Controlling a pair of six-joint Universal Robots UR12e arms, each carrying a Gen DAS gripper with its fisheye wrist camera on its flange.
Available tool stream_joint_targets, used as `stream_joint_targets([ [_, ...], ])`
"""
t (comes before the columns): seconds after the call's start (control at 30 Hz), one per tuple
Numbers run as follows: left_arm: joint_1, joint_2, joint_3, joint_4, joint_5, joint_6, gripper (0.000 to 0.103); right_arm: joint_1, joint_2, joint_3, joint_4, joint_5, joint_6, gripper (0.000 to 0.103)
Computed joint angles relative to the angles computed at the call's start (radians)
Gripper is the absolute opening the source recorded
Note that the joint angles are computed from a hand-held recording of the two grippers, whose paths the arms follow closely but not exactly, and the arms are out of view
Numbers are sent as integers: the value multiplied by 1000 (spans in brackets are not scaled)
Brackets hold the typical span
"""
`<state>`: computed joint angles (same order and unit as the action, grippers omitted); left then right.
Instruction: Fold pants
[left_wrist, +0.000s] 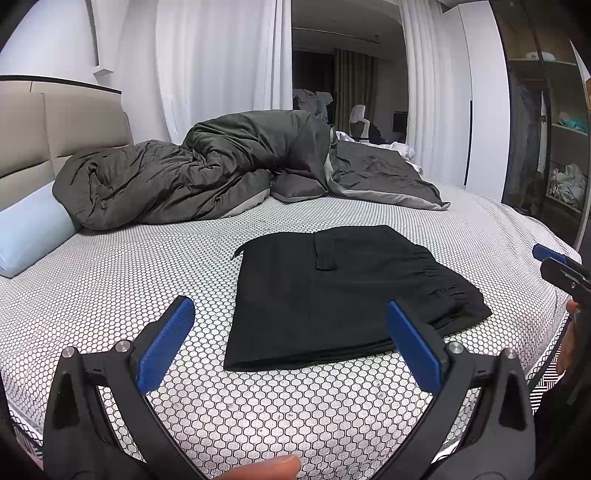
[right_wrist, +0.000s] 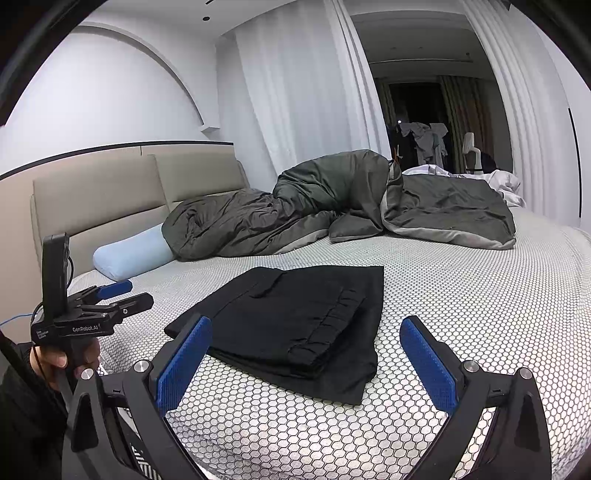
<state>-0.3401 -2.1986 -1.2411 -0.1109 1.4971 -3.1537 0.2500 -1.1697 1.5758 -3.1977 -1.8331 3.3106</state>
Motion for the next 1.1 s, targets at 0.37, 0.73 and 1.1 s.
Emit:
stream_joint_targets([
  [0.37, 2, 0, -1, 1, -4, 2, 102, -1, 1, 0, -1, 6, -2, 103],
  [0.73, 2, -1, 0, 2, -4, 2, 102, -3, -1, 3, -1, 10, -7, 103],
  [1.1, 3, -3, 4, 2, -3, 2, 102, -3, -2, 4, -1, 12, -8, 103],
])
